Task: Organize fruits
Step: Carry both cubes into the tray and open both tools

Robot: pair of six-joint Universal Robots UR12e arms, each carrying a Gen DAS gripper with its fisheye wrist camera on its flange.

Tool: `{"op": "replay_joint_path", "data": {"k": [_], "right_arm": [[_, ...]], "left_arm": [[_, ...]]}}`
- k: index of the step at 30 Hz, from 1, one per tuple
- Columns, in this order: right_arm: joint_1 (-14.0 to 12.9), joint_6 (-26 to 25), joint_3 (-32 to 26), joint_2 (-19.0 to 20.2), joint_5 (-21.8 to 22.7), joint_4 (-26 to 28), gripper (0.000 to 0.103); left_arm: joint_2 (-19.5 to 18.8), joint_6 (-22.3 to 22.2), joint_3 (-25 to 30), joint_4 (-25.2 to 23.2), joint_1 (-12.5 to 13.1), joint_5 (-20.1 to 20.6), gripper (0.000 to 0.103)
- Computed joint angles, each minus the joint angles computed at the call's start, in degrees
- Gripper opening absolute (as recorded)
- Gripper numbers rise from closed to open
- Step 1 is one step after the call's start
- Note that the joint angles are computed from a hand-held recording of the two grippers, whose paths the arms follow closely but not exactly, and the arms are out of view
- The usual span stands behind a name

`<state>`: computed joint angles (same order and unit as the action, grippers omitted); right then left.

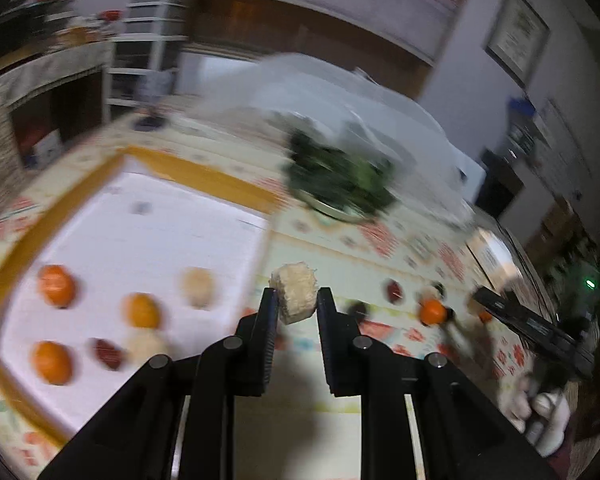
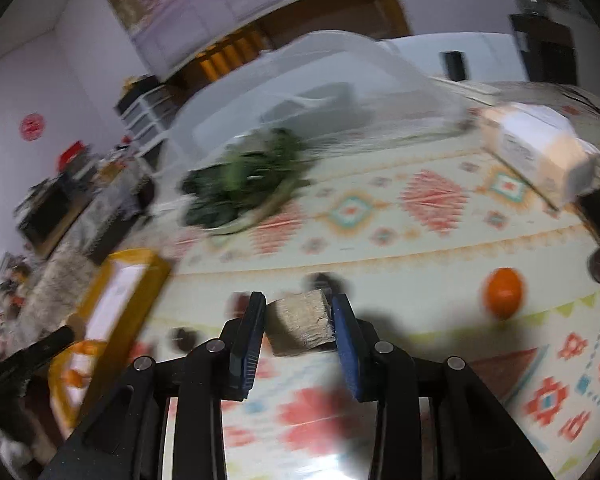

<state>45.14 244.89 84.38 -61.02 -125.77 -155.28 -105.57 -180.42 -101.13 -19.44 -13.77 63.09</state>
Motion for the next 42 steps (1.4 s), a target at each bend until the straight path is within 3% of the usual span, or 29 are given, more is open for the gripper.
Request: {"op": "replay_joint_path", "data": {"k": [4, 8, 15, 23, 27, 28, 29, 31, 33, 37, 42], "right_arm": [[0.3, -7.6, -8.6, 3.9, 4.4, -0.5, 0.037], [-0.4, -11.9, -17.2, 8.8, 12.4, -0.4, 0.037], [-1.0, -15.7, -36.7, 20.8, 21.9, 10.6, 0.037], [-1.5, -17.2, -54.7, 30.9, 24.0, 24.3, 0.037], [-1.6, -16.3, -58.1, 32.8, 23.0, 26.9, 0.038], [-1.7, -16.1, -58.4, 33.0, 22.9, 27.1, 0.038], [-1.7, -16.1, -58.1, 32.9, 22.7, 26.6, 0.038], [-1.5, -16.7, -57.5, 32.6, 21.5, 25.9, 0.039], [-1.4, -17.2, -57.3, 32.3, 20.4, 25.6, 0.039], [-1.0, -17.5, -51.9, 29.0, 17.5, 21.3, 0.039], [0.0, -17.1, -41.4, 22.8, 11.3, 14.4, 0.045]], "left_arm": [[0.1, -1.7, 0.3, 0.7, 3.2, 1.4, 0.019], [-0.9, -0.5, 1.8, -1.0, 5.1, 3.8, 0.019], [-3.9, 0.5, 3.9, -4.3, 7.0, 6.1, 0.019], [-6.0, 0.4, 5.8, -6.0, 8.1, 5.4, 0.019], [-6.9, 0.1, 7.1, -7.3, 8.2, 4.6, 0.021], [-7.0, -0.2, 7.2, -7.6, 8.3, 4.1, 0.029], [-7.0, -0.6, 7.2, -7.8, 8.4, 3.5, 0.043], [-6.7, -1.3, 6.9, -7.4, 8.6, 2.6, 0.059], [-6.1, -1.7, 6.1, -5.9, 8.7, 2.5, 0.061], [-4.3, -2.9, 4.5, -2.6, 8.5, 4.1, 0.083], [-0.9, -3.9, 0.4, 6.7, 9.6, -1.0, 0.086]]}}
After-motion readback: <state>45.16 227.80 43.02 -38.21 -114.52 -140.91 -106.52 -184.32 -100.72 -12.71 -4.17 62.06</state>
